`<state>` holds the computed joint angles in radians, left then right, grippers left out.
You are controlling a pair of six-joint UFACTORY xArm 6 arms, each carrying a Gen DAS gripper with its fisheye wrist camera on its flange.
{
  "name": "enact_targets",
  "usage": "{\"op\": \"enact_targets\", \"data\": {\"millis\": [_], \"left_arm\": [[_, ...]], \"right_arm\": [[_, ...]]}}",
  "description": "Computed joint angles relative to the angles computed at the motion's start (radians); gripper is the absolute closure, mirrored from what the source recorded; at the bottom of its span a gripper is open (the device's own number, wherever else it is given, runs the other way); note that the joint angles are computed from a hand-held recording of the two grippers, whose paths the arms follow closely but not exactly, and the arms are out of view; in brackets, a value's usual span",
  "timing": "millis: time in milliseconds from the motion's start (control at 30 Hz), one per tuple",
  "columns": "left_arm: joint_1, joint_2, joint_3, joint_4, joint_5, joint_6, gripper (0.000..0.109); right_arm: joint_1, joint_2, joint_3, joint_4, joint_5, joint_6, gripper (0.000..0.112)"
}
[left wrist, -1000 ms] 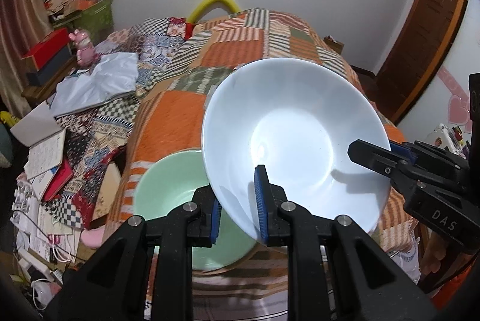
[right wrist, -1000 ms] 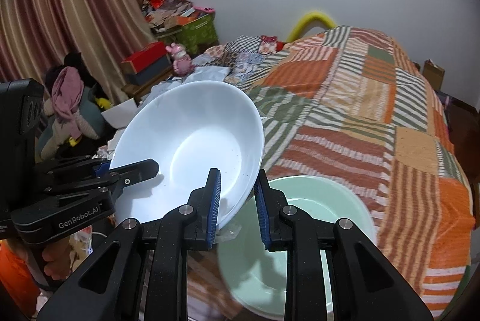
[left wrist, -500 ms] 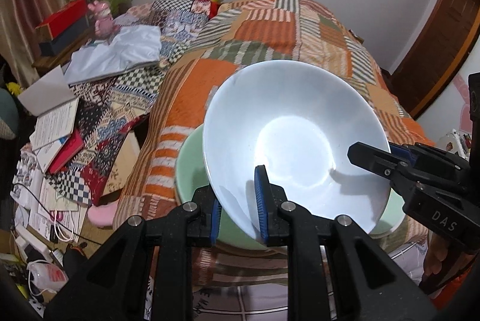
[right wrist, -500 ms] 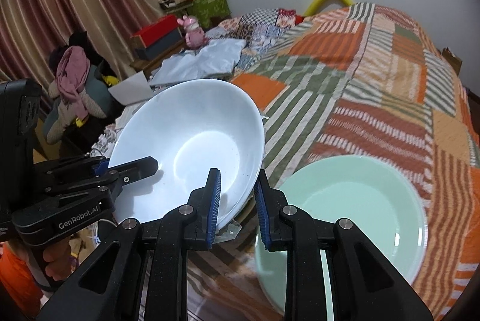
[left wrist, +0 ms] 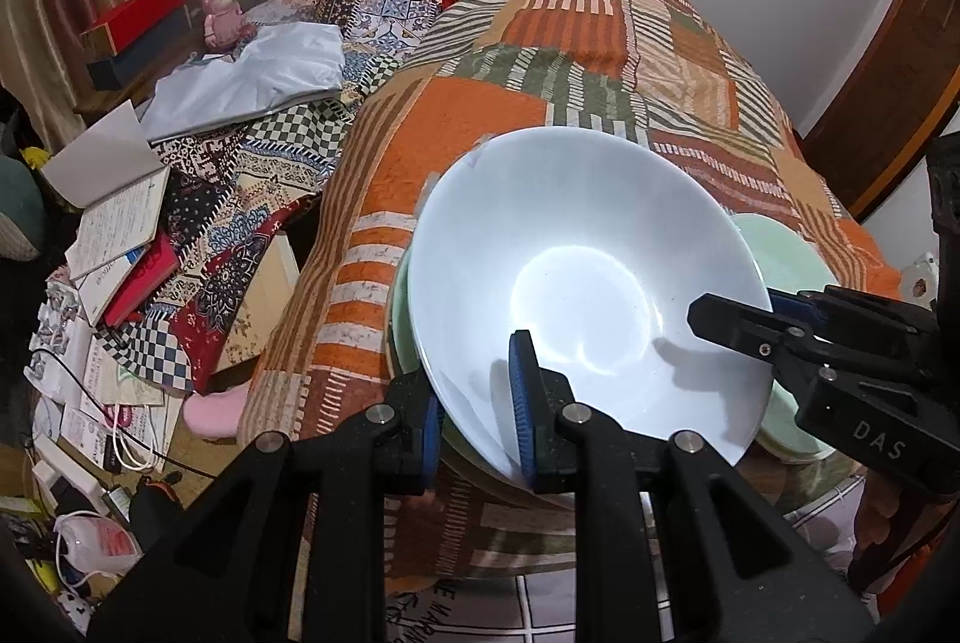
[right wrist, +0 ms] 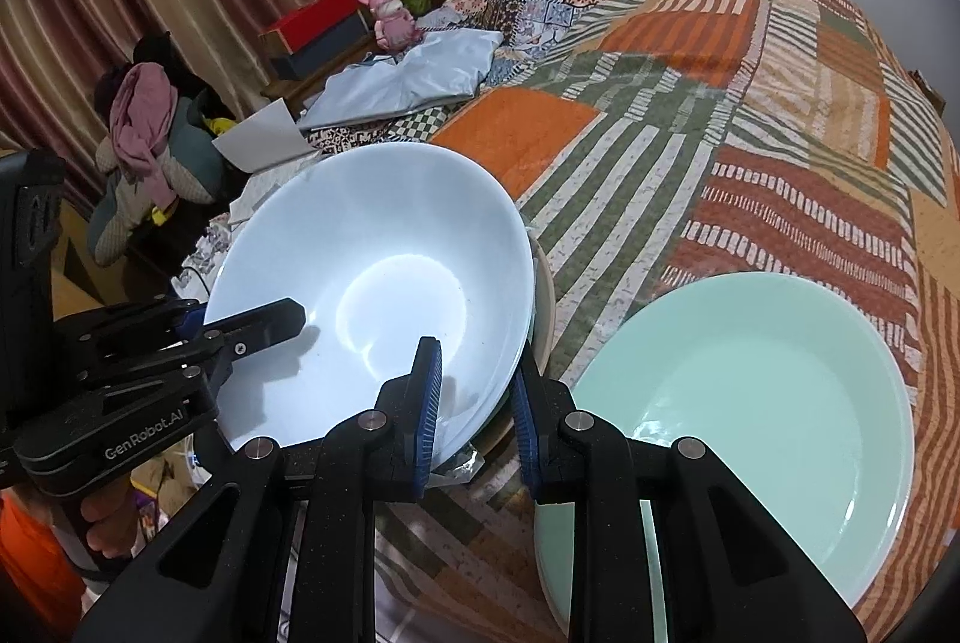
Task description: Organize plates and bowls
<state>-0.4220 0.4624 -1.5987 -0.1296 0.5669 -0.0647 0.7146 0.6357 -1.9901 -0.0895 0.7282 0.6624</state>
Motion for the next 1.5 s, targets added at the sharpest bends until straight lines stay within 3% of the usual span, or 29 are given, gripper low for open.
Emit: {"op": "enact_targets", "data": {"millis": [333, 833, 1033, 1167, 1300, 1500], "left_arm": [[0.007, 0.031, -0.041, -0.024, 0.042, 0.008, 0.089], [0.006, 0.054, -0.129, 0.045, 0.126, -0.01, 0.087], [0.008, 0.029, -0.098, 0.082, 0.103, -0.024, 0.08], [0.013, -0.019, -0.036, 0.128, 0.027, -0.042, 0.065], [0.028, -0.019, -0.031, 0.13, 0.037, -0.058, 0.065], [0.044, 0.001, -0.027, 0.028, 0.063, -0.022, 0.064]], "right_arm": [[-0.003, -0.002, -0.005, -0.005, 0.017, -0.019, 0.091], [-0.011, -0.046, 0.077, 0.006, -0.045, -0.034, 0.089], [-0.02, -0.074, 0.117, 0.003, -0.063, -0.026, 0.089], [-0.023, -0.079, 0.123, 0.002, -0.071, -0.022, 0.089], [-0.026, -0.069, 0.109, 0.01, -0.063, -0.035, 0.089], [-0.027, -0.037, 0.071, 0.048, -0.032, -0.061, 0.088]]}}
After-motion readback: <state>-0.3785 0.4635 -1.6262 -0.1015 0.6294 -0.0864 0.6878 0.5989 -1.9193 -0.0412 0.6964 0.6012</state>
